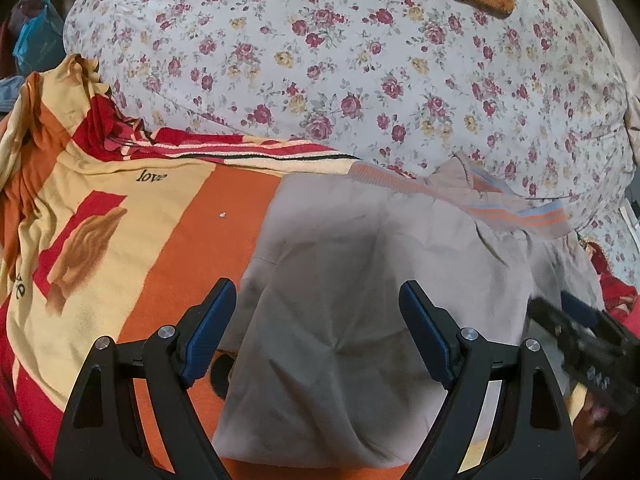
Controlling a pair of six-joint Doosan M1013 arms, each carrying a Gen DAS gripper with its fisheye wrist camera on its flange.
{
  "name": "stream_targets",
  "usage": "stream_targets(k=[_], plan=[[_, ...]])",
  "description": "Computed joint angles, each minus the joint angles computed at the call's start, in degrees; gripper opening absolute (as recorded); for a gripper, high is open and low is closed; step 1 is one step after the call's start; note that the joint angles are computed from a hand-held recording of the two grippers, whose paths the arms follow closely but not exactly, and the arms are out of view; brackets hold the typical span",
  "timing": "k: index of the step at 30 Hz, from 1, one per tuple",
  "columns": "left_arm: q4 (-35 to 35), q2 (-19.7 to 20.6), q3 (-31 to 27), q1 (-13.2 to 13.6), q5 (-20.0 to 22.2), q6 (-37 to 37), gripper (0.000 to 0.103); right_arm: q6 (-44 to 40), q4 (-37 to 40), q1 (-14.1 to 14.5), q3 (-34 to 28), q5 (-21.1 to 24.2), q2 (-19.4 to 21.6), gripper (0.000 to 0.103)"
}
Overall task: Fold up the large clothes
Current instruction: 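Smooth the folded jacket flat with both open grippers, then grasp and lift the folded jacket side with the left gripper while the right gripper grasps beside it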
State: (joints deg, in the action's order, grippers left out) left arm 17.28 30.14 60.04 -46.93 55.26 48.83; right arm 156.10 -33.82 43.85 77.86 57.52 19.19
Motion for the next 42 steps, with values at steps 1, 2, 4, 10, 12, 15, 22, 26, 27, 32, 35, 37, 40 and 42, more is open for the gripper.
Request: stream_targets(k=[1,2,4,10,12,15,22,26,27,32,35,37,40,42], plan=[[-0.32,0.08,-0.09,0.1,0.05,-0.05,0.084,0.78,-0.19,-0.28,-0.29,0.26,0.31,0.068],[-1.44,0.12,-0.08,0.4,-0.08,-0.34,0.084,1.05,0.22,-0.63,-0.47,0.21,0.48,0.068],[-4.21,0.32,-0.4,1.05,0.07,-0.1,0.084,2.06,0.87,-1.29,-0.44,-0.37,0.88,0.068],[-19.8,-0.08,0.63,5.23,-2.63,0.83,0.084,-3.36,4.54,-2.61,-1.44,1.3,3.05,0.074],[-24.51,-0.23,1.33,6.55,-3.67,1.56,0.084,-3.89,5.08,-2.78,-1.28,0.83,2.85,0.074],[-26.94,0.49,0.42,7.26,-1.89,2.31,0.084,-4.35,5.19,-2.93,-0.28,-0.79,2.23,0.075],[-29.75,3.17,-2.62,6.98,2.57,10.61,0.101,-1.23,7.42,-2.73,3.82,-6.39,-1.95,0.075],[-25.98,4.27,-4.08,6.08,3.34,12.17,0.102,-1.82,6.43,-2.06,5.59,-6.06,-3.91,0.075],[-26.01,4.4,-4.19,6.12,3.31,12.6,0.102,-2.13,6.44,-1.99,6.0,-6.1,-4.35,0.075],[-30.89,4.46,-3.6,6.95,0.83,15.31,0.075,-1.45,6.11,-1.88,7.76,-6.89,-6.17,0.075],[-39.8,4.44,-2.57,8.26,-0.96,17.29,0.042,-1.01,6.03,-1.79,8.49,-6.88,-7.07,0.075],[-41.25,4.31,-2.06,8.28,-1.91,17.47,0.034,-0.72,5.62,-1.75,9.01,-6.35,-7.74,0.075],[-37.4,3.59,-2.08,7.12,-2.92,15.37,0.026,0.05,4.66,-1.47,10.28,-5.81,-9.09,0.075],[-34.15,3.0,-2.49,6.06,-3.31,14.18,0.025,1.02,3.93,-1.31,11.47,-5.94,-10.25,0.075]])
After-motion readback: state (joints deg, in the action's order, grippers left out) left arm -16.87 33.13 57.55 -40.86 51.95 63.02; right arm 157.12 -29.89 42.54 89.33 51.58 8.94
